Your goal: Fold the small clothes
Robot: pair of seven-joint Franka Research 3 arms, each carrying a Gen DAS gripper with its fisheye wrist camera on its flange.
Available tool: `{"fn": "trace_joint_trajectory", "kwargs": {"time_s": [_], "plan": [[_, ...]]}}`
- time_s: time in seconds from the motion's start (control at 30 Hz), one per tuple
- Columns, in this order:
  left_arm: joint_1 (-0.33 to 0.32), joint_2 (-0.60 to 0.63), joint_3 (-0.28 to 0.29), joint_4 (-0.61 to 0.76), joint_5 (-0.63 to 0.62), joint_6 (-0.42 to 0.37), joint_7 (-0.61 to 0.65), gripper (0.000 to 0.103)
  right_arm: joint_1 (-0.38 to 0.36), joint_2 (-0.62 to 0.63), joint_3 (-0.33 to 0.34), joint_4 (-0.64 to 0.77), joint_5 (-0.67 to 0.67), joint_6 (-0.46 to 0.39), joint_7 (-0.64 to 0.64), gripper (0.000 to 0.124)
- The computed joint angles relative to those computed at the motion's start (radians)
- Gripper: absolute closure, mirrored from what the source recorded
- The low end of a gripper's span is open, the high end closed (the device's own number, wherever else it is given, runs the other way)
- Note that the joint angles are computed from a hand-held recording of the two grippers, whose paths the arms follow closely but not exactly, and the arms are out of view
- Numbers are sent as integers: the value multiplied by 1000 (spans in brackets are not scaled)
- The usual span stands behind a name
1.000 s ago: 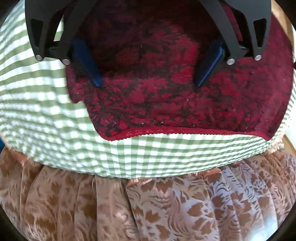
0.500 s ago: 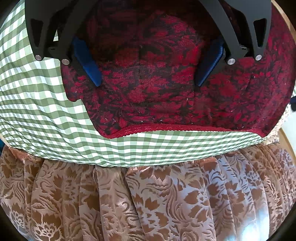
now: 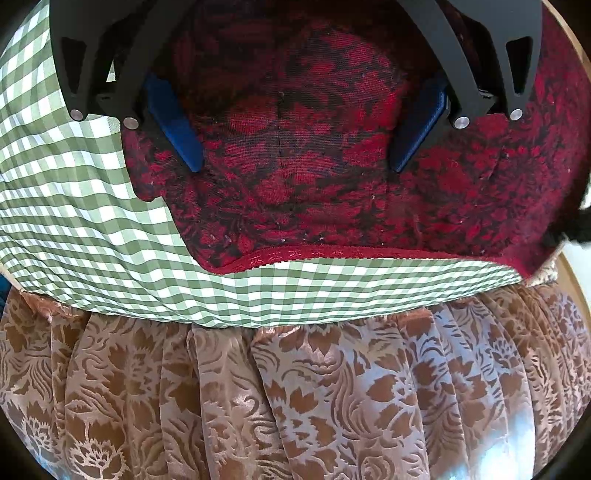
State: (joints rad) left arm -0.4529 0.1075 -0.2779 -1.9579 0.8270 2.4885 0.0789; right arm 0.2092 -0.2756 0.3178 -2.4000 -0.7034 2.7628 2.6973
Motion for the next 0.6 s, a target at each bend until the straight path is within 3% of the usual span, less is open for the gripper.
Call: {"fn": "trace_joint_trajectory", "kwargs": {"time_s": [0.07, 0.2, 0.3, 0.37, 0.47, 0.6], "plan": [[-6, 25, 16, -19, 84, 42, -91, 82, -2, 2, 4, 3, -9, -2, 8, 24], [-23, 44, 6, 26, 68, -34, -54, 77, 1, 5, -1, 2, -15, 4, 16, 24], [-39, 2, 2, 20, 65, -119, -76, 51, 1, 5, -3, 1, -16, 5, 17, 24], [-44, -50, -7, -10, 125, -137, -146, 51, 9, 7, -13, 0, 5, 11, 0, 24], [-61, -109, -50, -38, 217, -227, -204, 51, 42, -9, -53, -13, 110, 32, -86, 24], [-56, -176, -91, -100, 252, -177, -231, 51, 85, -88, -108, -70, 312, 100, -217, 25]]}}
